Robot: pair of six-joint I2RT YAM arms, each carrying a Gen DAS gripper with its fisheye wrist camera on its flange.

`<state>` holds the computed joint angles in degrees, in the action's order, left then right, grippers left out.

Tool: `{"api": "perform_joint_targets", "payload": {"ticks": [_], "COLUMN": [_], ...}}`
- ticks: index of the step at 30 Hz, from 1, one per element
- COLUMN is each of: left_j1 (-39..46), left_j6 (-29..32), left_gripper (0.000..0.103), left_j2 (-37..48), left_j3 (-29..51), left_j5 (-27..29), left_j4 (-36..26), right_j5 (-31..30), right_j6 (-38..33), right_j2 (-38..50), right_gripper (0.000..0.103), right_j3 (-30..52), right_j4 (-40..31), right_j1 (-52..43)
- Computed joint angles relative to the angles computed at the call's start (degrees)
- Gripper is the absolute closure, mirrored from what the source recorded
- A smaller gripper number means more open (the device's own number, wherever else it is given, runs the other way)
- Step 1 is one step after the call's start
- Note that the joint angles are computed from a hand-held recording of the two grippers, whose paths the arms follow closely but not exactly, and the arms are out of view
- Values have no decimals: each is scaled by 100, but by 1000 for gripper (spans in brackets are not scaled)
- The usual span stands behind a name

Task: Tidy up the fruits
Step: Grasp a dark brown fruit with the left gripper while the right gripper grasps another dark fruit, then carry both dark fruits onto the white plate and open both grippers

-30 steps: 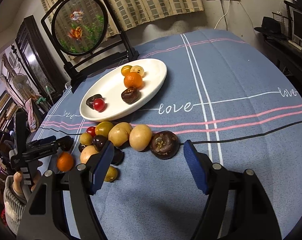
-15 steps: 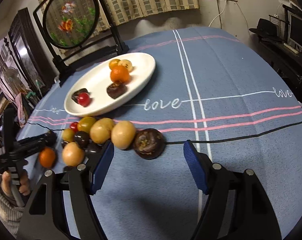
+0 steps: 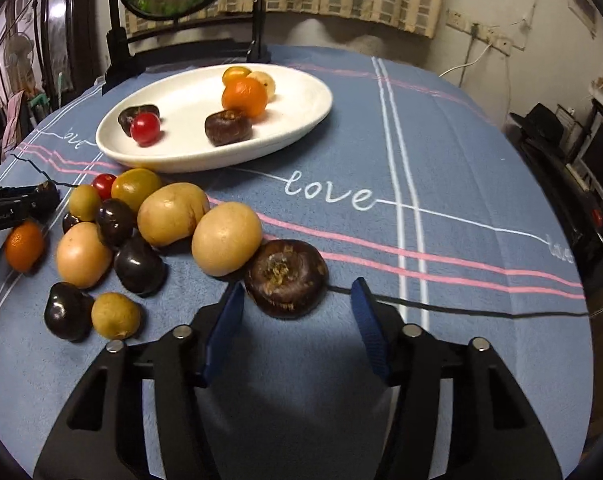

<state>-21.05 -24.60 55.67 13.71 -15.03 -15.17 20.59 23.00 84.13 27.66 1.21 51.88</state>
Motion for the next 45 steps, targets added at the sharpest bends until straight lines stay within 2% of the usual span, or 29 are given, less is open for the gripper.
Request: {"api": "perform_joint_targets", "payload": {"ticks": [2,10,16,22,24,27,30,33,36,41,45], "left_j1": [-2,-53,-68,-62,-177,-631,-1008,-854,-585,-338,-75], "left_j6": [-1,-32,-128,-267,-389,-662,-782,-535,-198,136,248], "left_gripper": [57,57,61,62,62,62,62,62,62,62,62], "left_j2": [3,16,-183,-511,-801,-1469,-1808,-1333,-469,1261,2486], "left_j3": [-1,10,-48,-129,-157,-145,82,481,1090,2165,2828], "left_j5": [0,-6,10,72,-70,-601,-971,-841,-597,-342,16], "left_j4": [5,-15,-109,-314,-518,-1014,-1363,-1160,-775,-41,363], "right_j5": [-314,-611,-529,-615,-634,-596,-426,-485,-998,-1290,-1798], "right_j6": [-101,-217,-62,222,328,432,552,551,376,19,1], "right_j2": [-10,42,-8,-373,-570,-981,-1779,-2185,-2080,-902,173], "right_gripper": [56,57,59,59,59,59,59,59,59,59,59], "right_j3": [-59,9,-14,-250,-351,-524,-780,-771,-330,811,1484], "right_j4": [176,240,186,134,118,85,-14,-91,-223,-220,10], "right_j1": [-191,-400,-297,-362,-371,-351,-256,-306,-635,-804,-950]}}
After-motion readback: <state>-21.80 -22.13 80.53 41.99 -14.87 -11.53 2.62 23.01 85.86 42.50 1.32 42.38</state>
